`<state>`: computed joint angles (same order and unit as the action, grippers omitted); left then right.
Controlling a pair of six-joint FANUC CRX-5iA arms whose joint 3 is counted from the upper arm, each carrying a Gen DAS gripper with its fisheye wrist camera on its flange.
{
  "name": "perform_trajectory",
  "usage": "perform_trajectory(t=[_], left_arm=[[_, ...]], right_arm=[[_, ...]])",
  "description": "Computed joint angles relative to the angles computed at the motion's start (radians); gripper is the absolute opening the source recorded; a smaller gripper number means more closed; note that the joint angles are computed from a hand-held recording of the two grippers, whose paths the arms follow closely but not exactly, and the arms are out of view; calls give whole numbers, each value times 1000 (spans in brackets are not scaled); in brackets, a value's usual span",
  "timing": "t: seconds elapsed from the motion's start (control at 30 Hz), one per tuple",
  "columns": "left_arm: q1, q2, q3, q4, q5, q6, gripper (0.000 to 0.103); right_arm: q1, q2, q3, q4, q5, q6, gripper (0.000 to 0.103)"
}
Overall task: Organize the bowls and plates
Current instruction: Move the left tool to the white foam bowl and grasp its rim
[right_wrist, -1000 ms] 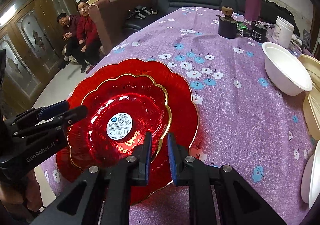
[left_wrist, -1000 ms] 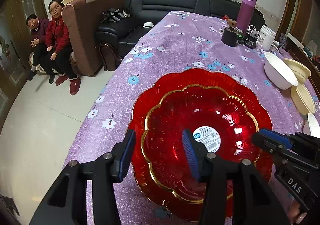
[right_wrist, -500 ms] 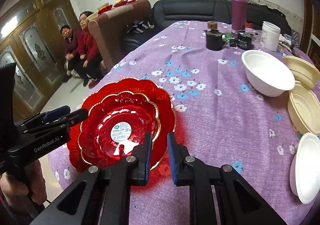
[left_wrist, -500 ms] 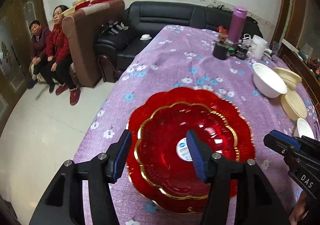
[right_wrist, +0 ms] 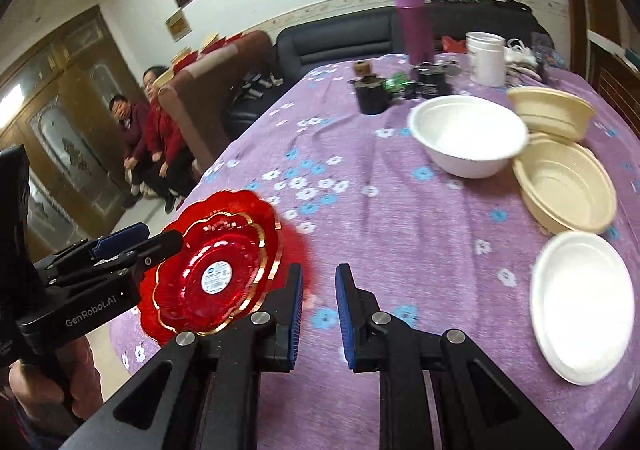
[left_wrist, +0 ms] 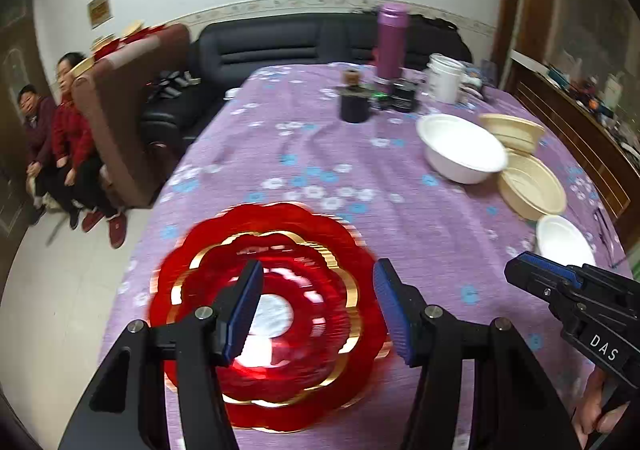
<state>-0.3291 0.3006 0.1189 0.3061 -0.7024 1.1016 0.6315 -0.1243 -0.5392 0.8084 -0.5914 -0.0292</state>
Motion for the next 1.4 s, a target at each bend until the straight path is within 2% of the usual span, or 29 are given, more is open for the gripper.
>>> perform_trajectory(t=[0.13,0.37,0.43,0.53,0.67,0.77,0.93,1.03,1.1,1.2,1.3,1.4], left_arm=[[-49,18,18,30,-33,-43,56],[-142,59,77,9,-87,-36,56],[-161,74,87,45,-110,-58,56],[-201,98,119,19,-137,-33,56],[-233,125,148,35,-164,-33,56],[-255,151,195,-1,-188,8,56],[-262,181,219,48,-194,-7,56],[-267,207,243,51,-206,-8,56],[-270,231,269,43,-221,3,51],[-264,257,281,100,-245,-18,48],[-273,270,286,92,-224,-19,48],[-285,316,332,84,-260,-20,44]], right_arm=[[-9,-86,-79,14,-18,-69,18],[-8,-260,-216,68,-109,-197,18],[-10,-306,-246,66,-128,-216,18],[-22,-389,-308,84,-153,-283,18],[-24,-471,-346,58,-222,-292,18],[-28,-525,-370,65,-261,-298,18],[-22,-603,-414,77,-342,-347,18],[-59,-634,-437,45,-294,-335,18],[-87,-630,-443,20,-247,-317,18],[-120,-615,-445,-29,-180,-286,18],[-132,-590,-440,-48,-159,-272,18],[-152,-555,-426,-80,-150,-245,18]])
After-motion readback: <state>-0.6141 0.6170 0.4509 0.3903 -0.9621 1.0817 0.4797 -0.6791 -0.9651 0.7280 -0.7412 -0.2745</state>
